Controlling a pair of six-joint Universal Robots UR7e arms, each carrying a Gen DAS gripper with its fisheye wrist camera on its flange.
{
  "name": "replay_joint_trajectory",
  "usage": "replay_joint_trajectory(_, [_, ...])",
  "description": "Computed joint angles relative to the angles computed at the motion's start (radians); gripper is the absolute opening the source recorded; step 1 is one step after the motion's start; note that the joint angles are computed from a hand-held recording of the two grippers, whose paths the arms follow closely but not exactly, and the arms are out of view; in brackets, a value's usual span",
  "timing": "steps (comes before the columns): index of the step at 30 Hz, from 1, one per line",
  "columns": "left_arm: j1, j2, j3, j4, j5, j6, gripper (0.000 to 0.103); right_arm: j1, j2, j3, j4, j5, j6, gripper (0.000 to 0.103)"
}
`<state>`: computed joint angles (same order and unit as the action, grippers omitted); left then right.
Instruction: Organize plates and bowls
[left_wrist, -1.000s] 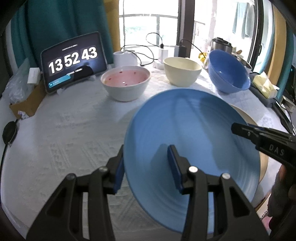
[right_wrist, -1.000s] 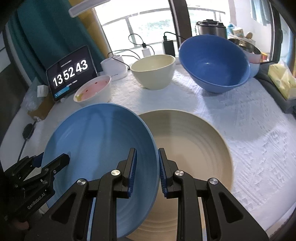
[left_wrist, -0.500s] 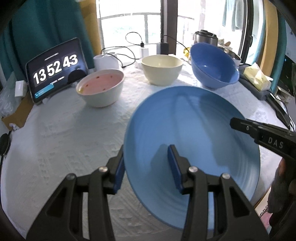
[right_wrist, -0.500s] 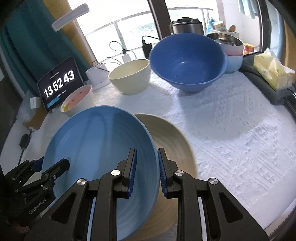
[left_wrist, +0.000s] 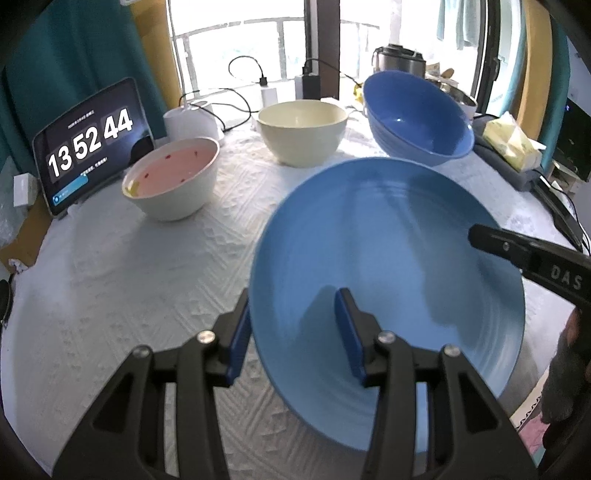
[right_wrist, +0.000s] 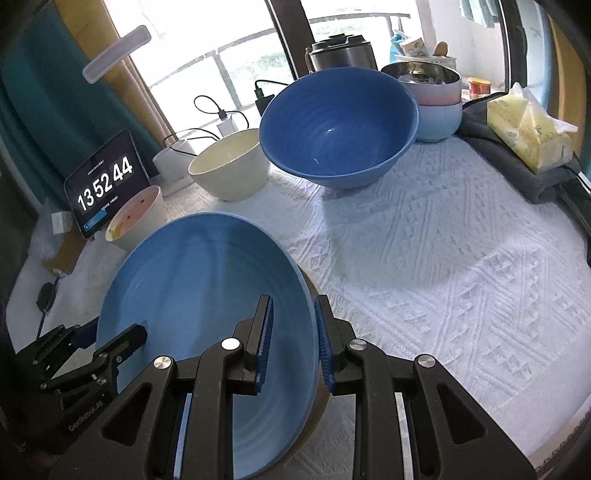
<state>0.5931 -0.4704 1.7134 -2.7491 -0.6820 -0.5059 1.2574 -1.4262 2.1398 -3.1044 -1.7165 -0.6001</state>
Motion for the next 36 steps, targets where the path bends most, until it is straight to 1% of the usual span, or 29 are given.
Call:
replay_joint_trajectory(3, [0.008, 0.002, -0.013, 0.036, -0.008, -0.018, 0.046, -0.003, -0.004, -0.002, 0.010, 0.010, 0.004, 0.025])
replay_joint_trajectory(7, [0.007, 0.005, -0.012, 0.019, -0.012, -0.002, 0.046, -0.004, -0.007, 0.001, 0.003, 0.017, 0.009, 0.025])
replay_joint_trajectory(10, [0.007, 0.004, -0.010, 0.018, -0.015, -0.002, 0.046, -0.001, -0.003, -0.001, -0.020, -0.004, 0.010, 0.025])
replay_joint_trajectory(12, [0.008, 0.001, -0.006, 0.017, -0.017, -0.004, 0.046, -0.006, -0.005, -0.003, -0.011, -0.003, 0.017, 0.025])
replay_joint_trajectory(16, [0.006, -0.008, 0.006, 0.005, -0.019, -0.007, 0.046, -0.001, -0.005, 0.004, -0.031, -0.017, 0.011, 0.025])
replay_joint_trajectory(25, [0.001, -0.032, 0.042, -0.055, -0.029, 0.001, 0.046, 0.005, 0.001, 0.005, -0.046, -0.038, 0.013, 0.026])
replay_joint_trajectory(27, [-0.002, -0.035, 0.048, -0.070, -0.028, 0.008, 0.046, 0.006, 0.002, 0.004, -0.045, -0.041, 0.014, 0.027])
replay_joint_trajectory(31, [-0.006, -0.037, 0.053, -0.088, -0.025, 0.017, 0.046, 0.005, -0.006, 0.005, -0.037, -0.035, 0.018, 0.032])
replay_joint_trajectory(36, [-0.011, -0.037, 0.052, -0.088, -0.018, 0.015, 0.046, 0.004, -0.012, 0.006, -0.039, -0.037, 0.021, 0.033])
